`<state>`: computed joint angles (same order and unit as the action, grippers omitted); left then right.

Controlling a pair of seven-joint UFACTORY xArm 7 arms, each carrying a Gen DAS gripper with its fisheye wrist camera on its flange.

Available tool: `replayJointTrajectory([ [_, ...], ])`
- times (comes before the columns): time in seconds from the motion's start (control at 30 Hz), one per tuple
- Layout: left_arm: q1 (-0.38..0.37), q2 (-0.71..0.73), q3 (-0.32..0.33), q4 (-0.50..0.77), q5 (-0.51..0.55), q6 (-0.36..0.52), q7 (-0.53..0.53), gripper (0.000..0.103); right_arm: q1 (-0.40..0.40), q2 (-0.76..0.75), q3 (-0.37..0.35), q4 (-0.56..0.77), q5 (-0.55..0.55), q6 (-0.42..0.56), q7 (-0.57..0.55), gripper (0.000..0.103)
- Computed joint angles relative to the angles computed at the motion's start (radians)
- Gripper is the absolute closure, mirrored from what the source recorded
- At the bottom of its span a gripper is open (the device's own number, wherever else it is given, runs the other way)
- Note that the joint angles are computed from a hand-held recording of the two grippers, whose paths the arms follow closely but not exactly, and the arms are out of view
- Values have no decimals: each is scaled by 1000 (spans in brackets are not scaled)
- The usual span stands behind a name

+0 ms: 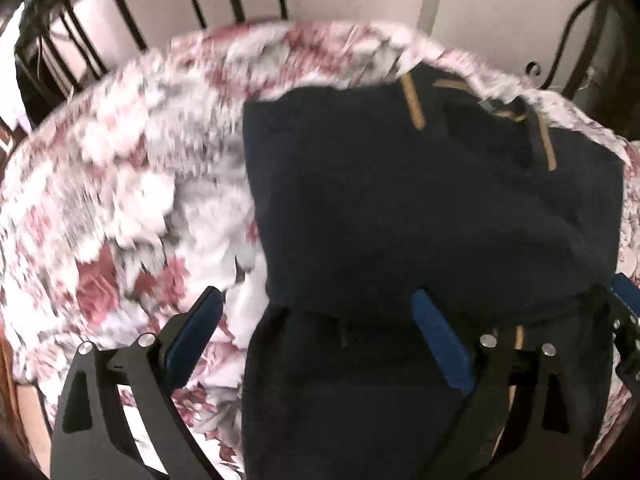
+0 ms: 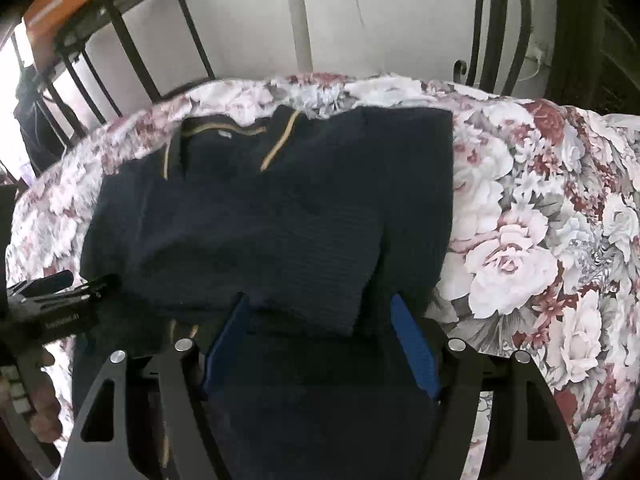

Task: Fold small clothes

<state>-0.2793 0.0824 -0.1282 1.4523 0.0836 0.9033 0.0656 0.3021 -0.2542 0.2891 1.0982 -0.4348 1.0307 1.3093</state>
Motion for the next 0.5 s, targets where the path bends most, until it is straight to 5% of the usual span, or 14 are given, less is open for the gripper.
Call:
replayJointTrajectory([
  [0.1, -10, 47, 0, 31, 46, 89, 7, 8, 14, 8, -23, -24, 98, 27, -59, 23],
  [0.3, 26, -28, 12, 4, -65, 139, 71, 9, 23, -109, 15, -35, 102, 36, -1, 24],
  [0.5, 71, -172, 39, -104, -163, 254, 132, 9, 55, -235, 92, -85, 209, 145, 75, 23],
])
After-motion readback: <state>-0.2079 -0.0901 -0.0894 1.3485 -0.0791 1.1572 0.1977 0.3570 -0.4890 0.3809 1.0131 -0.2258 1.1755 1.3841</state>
